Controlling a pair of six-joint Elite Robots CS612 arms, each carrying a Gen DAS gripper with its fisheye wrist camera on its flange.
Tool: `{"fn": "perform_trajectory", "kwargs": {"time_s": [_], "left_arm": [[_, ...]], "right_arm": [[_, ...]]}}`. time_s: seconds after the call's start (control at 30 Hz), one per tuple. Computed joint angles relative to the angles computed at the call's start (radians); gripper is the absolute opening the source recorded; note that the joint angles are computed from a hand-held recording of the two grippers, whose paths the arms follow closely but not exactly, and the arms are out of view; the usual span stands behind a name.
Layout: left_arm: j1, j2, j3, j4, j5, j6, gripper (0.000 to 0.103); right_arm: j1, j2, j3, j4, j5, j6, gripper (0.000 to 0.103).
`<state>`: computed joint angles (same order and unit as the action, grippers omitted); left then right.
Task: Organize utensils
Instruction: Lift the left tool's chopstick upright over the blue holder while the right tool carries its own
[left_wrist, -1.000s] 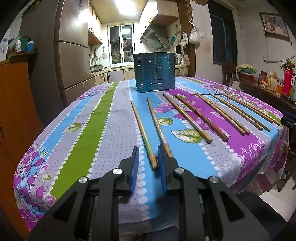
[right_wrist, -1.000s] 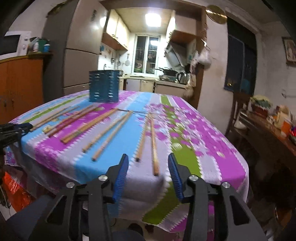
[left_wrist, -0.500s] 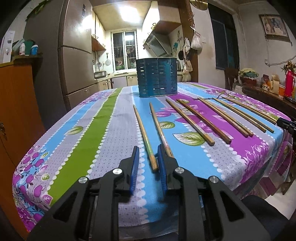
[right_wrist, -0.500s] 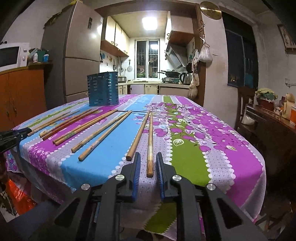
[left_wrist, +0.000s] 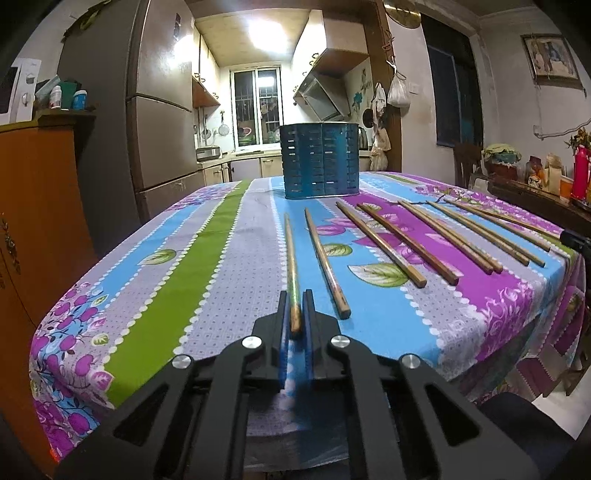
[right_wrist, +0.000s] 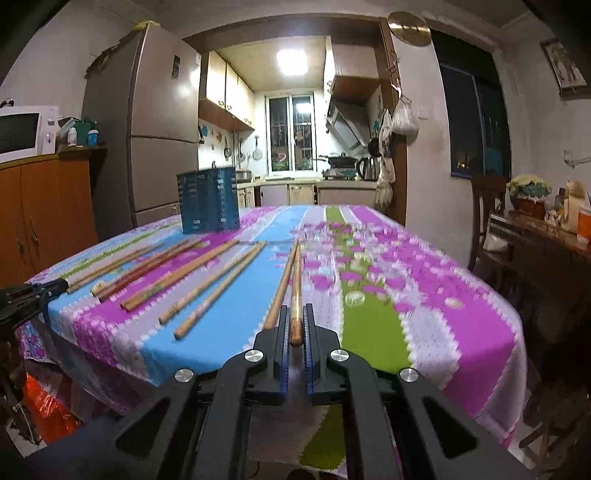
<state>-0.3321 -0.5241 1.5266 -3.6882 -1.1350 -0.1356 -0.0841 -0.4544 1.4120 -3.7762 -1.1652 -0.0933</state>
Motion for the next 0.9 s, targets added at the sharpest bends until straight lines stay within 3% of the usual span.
{"fn": "perform_trajectory", "kwargs": {"time_s": [0.23,0.43,0.67,0.9], "left_arm": [[-0.003,-0.040,0.016,-0.113,0.003,0.057,0.005],[0.015,-0.049,-0.061,-0.171,-0.031,0.137,0.005],[0.043,-0.024,-0.221,-0.052,-0.078,0.153,0.005],[0.062,-0.014,-0.310,0.066,-0.103,0.147,0.005]], "right_arm": [[-0.010,-0.053,0.023,-0.092,0.030,-0.007,0.008],[-0.013,-0.072,-0.046,-0.105,0.067,-0.016,0.008],[0.002,-0.064,-0.204,0.065,0.083,-0.089,0.008],[0.011,-0.038,-0.324,0.214,0.092,-0.093,0.008]]}}
